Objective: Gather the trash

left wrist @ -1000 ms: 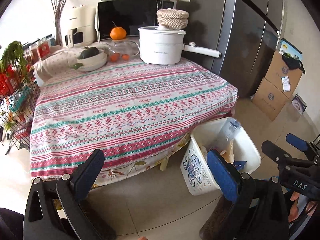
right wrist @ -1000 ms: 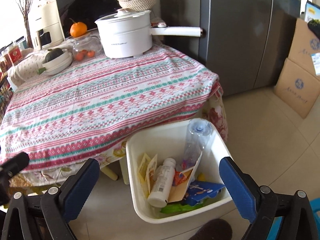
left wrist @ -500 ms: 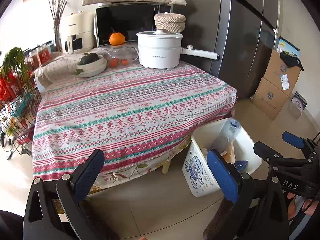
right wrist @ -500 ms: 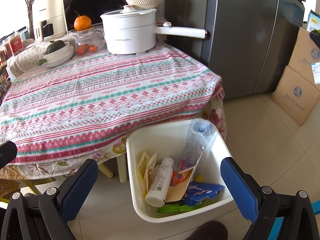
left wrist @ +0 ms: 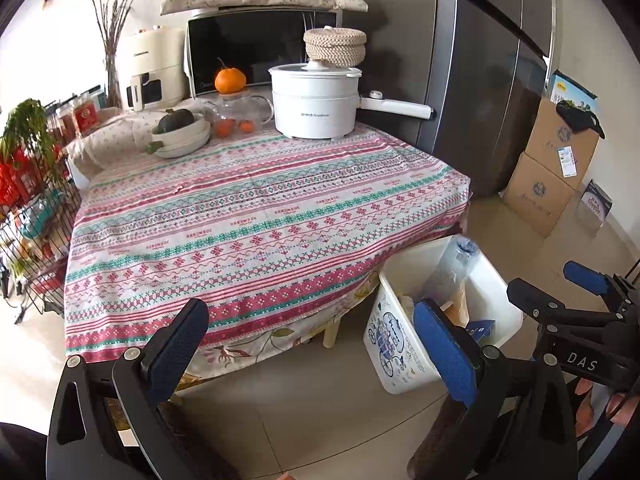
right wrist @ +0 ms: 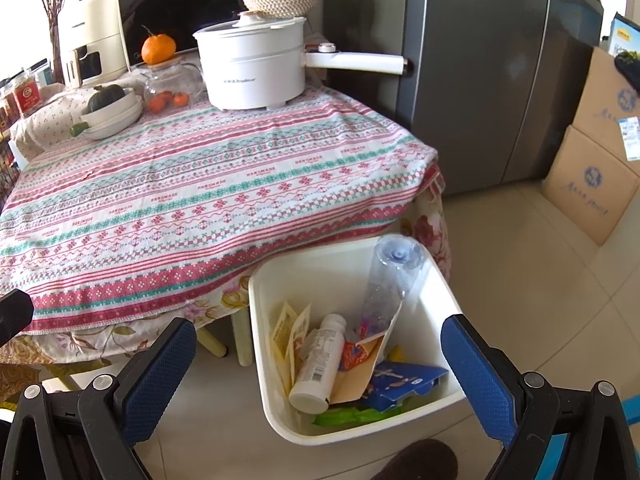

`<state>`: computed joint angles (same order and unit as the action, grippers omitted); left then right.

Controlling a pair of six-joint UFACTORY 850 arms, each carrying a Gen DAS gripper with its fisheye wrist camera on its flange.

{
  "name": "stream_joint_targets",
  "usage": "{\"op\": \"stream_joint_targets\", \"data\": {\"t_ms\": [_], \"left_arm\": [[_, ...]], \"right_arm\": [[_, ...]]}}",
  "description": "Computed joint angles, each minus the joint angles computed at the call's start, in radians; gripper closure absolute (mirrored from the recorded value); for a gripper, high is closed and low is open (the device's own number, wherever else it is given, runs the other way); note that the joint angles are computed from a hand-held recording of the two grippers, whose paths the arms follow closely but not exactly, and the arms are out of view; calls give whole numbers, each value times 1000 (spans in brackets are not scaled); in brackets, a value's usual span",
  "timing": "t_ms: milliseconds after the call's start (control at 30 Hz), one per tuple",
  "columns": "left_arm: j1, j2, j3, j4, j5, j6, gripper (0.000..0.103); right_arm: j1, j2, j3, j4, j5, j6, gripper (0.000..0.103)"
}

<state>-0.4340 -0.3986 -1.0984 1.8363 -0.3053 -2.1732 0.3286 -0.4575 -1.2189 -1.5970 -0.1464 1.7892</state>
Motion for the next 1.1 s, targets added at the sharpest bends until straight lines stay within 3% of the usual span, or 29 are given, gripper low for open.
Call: {"op": "stream_joint_targets", "data": {"t_ms": [833, 1100], "left_arm": [[-8, 8, 3, 3, 7, 2, 0], [9, 9, 3, -15, 57, 3, 0]], "right_arm": [[-2, -2, -3, 46, -8, -36, 2], [-4, -7, -5, 32, -11, -19, 2]]}}
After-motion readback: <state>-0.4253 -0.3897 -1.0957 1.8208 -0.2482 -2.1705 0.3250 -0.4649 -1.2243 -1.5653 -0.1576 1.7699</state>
